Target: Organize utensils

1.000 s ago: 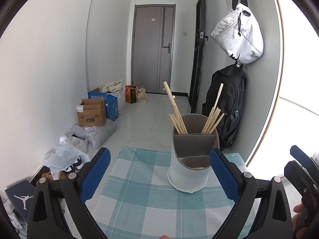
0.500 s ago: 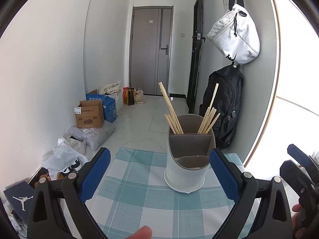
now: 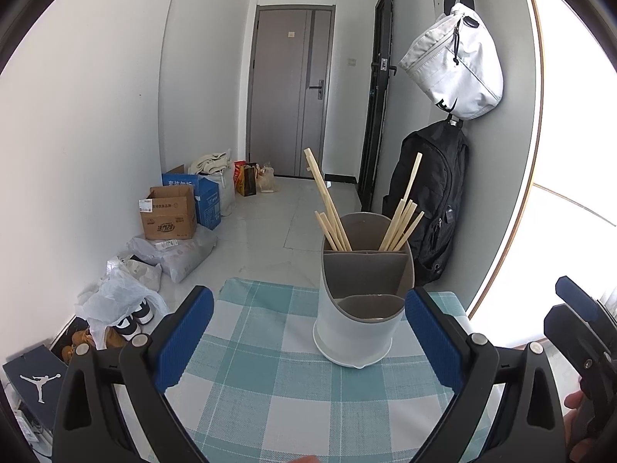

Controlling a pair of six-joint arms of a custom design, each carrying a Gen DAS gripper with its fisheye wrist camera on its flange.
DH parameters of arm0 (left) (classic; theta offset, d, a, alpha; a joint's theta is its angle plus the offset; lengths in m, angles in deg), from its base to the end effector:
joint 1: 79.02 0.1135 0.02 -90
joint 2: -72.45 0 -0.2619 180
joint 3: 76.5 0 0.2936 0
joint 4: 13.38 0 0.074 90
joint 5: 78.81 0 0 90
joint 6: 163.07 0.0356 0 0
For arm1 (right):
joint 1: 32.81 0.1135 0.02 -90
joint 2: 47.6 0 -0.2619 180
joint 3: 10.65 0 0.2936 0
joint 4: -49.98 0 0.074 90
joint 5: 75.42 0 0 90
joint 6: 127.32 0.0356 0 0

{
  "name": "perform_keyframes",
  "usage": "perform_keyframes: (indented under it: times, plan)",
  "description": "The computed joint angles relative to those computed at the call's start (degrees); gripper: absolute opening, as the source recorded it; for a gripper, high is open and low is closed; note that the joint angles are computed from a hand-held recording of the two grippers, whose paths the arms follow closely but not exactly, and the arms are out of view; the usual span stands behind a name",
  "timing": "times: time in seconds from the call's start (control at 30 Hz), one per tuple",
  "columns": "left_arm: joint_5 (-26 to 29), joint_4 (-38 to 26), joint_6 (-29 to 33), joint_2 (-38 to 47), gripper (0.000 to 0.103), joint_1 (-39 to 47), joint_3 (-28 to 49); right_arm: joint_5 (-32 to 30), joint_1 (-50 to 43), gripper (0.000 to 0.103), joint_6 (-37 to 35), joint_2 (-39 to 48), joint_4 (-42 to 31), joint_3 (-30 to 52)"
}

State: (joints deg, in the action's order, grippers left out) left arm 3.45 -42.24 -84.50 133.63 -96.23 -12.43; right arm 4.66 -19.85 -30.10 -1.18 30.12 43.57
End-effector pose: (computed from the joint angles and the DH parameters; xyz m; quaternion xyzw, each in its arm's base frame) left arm 0.2739 -0.0798 0.3099 0.0069 0.8467 -0.0754 0.5267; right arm 0.2296 0.0591 0.3203 -0.0931 0.7709 0.1760 0.6051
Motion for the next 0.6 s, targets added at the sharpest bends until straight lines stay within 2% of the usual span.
perform_keyframes:
  times: [0.6]
  plan:
    - [0.5,-0.5,0.1,-0.2,0.097,0.2,-0.1,0.3,0.1,0.103,0.0,-0.2,-0.4,0.0]
